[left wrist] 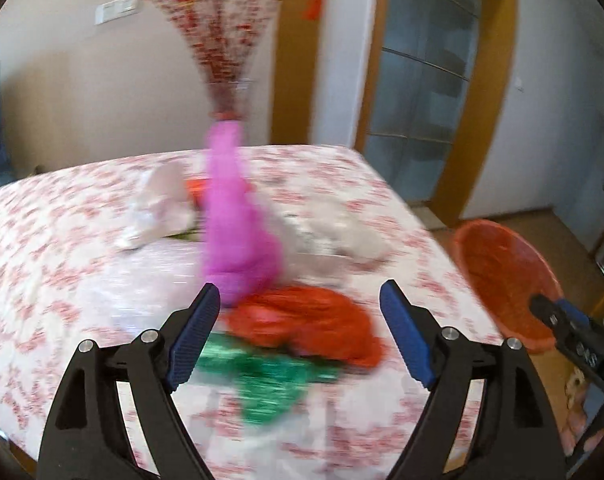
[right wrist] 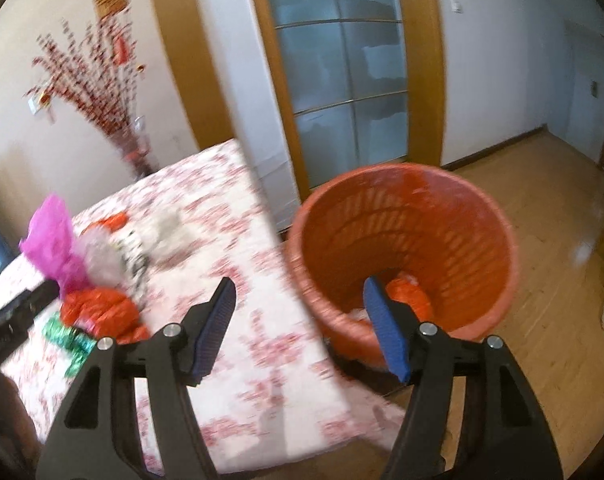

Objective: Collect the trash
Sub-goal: 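Grasp the magenta bag with the left tool while the right tool grasps the orange bag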

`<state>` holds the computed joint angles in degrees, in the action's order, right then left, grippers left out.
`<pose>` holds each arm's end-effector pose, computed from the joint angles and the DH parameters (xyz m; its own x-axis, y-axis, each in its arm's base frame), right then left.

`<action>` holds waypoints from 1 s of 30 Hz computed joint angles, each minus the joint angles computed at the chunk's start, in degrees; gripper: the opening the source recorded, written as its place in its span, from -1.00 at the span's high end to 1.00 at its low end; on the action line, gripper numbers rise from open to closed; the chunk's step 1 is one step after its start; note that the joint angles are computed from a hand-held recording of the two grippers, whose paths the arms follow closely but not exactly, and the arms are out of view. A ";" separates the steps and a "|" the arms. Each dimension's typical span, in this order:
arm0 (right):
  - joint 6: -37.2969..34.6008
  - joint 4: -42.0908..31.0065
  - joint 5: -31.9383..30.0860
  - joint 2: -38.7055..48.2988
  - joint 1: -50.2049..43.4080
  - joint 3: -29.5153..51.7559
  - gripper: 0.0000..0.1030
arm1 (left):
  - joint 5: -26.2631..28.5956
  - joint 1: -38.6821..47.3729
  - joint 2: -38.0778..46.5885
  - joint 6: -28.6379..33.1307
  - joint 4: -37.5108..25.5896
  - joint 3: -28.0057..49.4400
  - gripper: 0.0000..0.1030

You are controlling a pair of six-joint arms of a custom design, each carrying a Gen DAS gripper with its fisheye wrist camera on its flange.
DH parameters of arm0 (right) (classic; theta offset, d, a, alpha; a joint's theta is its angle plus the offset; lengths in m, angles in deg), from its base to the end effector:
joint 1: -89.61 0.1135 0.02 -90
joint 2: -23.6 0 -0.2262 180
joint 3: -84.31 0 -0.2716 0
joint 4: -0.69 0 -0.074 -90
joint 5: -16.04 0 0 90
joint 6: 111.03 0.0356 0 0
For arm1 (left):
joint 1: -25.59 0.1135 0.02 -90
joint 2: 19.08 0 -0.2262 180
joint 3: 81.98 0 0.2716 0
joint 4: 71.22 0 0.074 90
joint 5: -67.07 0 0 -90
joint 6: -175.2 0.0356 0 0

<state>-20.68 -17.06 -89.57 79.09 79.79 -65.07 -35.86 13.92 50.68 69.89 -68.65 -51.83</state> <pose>0.2164 -0.0277 0.1123 -0.6674 0.1215 -0.7347 -0.0268 0.9821 0.1867 0.2344 -0.0403 0.0871 -0.5749 -0.1440 -0.8055 -0.1343 0.9876 -0.0808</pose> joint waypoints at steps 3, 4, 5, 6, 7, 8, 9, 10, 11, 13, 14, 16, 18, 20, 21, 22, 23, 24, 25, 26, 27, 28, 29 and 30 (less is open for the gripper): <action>1.36 0.17 1.89 0.37 3.51 -0.42 -0.27 | 2.26 5.39 3.46 0.98 2.56 0.83 -0.58; 1.80 0.19 2.46 0.52 4.44 -0.44 -0.27 | 2.85 6.66 5.63 1.30 3.58 1.73 -0.58; 2.20 0.43 3.05 1.09 5.37 -0.37 -0.27 | 3.75 7.96 8.62 1.62 4.61 3.31 -0.58; 2.44 0.65 3.49 1.53 6.04 -0.33 -0.27 | 3.98 8.36 10.50 1.77 5.08 4.44 -0.58; 2.72 1.32 3.98 2.43 6.70 -0.22 -0.27 | 4.16 8.81 11.93 2.10 5.58 5.13 -0.58; 2.88 1.58 4.34 3.12 7.17 0.04 -0.27 | 4.11 8.89 14.40 2.42 5.92 6.78 -0.58; 3.01 1.88 4.60 3.88 7.54 0.35 -0.27 | 3.90 8.82 16.17 2.69 6.28 7.84 -0.58; 3.09 2.22 4.75 4.46 7.75 0.50 -0.27 | 3.06 8.22 17.81 2.63 6.33 8.86 -0.58; 3.14 2.50 4.87 5.04 7.91 0.69 -0.27 | 3.15 8.40 19.73 2.68 5.92 10.44 -0.58; 3.18 3.02 5.11 6.34 8.21 1.22 -0.27 | 4.54 9.47 22.32 2.67 5.40 12.63 -0.58; 3.18 3.35 5.23 7.13 8.38 1.48 -0.27 | 4.64 9.70 23.90 2.57 5.11 14.00 -0.58; 3.28 4.03 5.57 8.70 8.85 1.93 -0.27 | 5.31 10.07 26.04 2.30 4.42 15.80 -0.57; 3.36 4.44 5.85 9.66 9.29 2.08 -0.27 | 7.02 11.17 27.73 2.48 4.47 16.85 -0.51; 3.41 4.67 5.96 10.40 9.60 2.30 -0.27 | 8.16 11.83 29.15 2.56 4.09 18.10 -0.29; 3.41 4.74 6.03 10.53 9.77 2.29 -0.27 | 9.35 12.28 29.52 2.54 3.87 18.47 -0.11; 3.34 4.76 6.16 10.54 10.00 2.26 -0.27 | 10.26 12.71 29.64 2.54 3.75 18.60 -0.07; 3.32 4.70 6.24 10.49 10.16 2.27 -0.27 | 10.66 13.02 29.25 2.65 4.12 18.11 -0.05; 3.36 4.67 6.32 10.58 10.35 2.42 -0.27 | 10.58 13.07 28.63 2.84 4.70 17.43 0.00; 3.29 4.55 6.23 10.44 10.33 2.42 -0.27 | 10.61 13.12 27.99 3.09 5.07 16.87 0.02; 3.36 4.45 6.28 10.29 10.51 2.44 -0.27 | 10.91 13.47 27.03 3.41 5.43 16.07 0.03; 3.53 4.33 6.40 10.04 10.85 2.43 -0.27 | 10.88 13.49 26.00 3.39 5.52 15.34 0.04; 3.73 4.37 6.55 9.92 11.21 2.38 -0.27 | 11.22 13.96 24.58 3.64 5.50 14.45 0.04; 3.89 4.23 6.68 9.53 11.68 2.30 -0.27 | 11.15 13.93 23.43 3.59 5.45 13.69 0.04; 4.02 4.13 6.87 9.18 12.11 2.21 -0.27 | 11.16 14.02 22.07 3.63 5.29 12.95 0.04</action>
<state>-16.66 -12.93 -82.70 88.27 91.90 -62.86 -24.71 27.94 72.75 73.52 -63.35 -38.88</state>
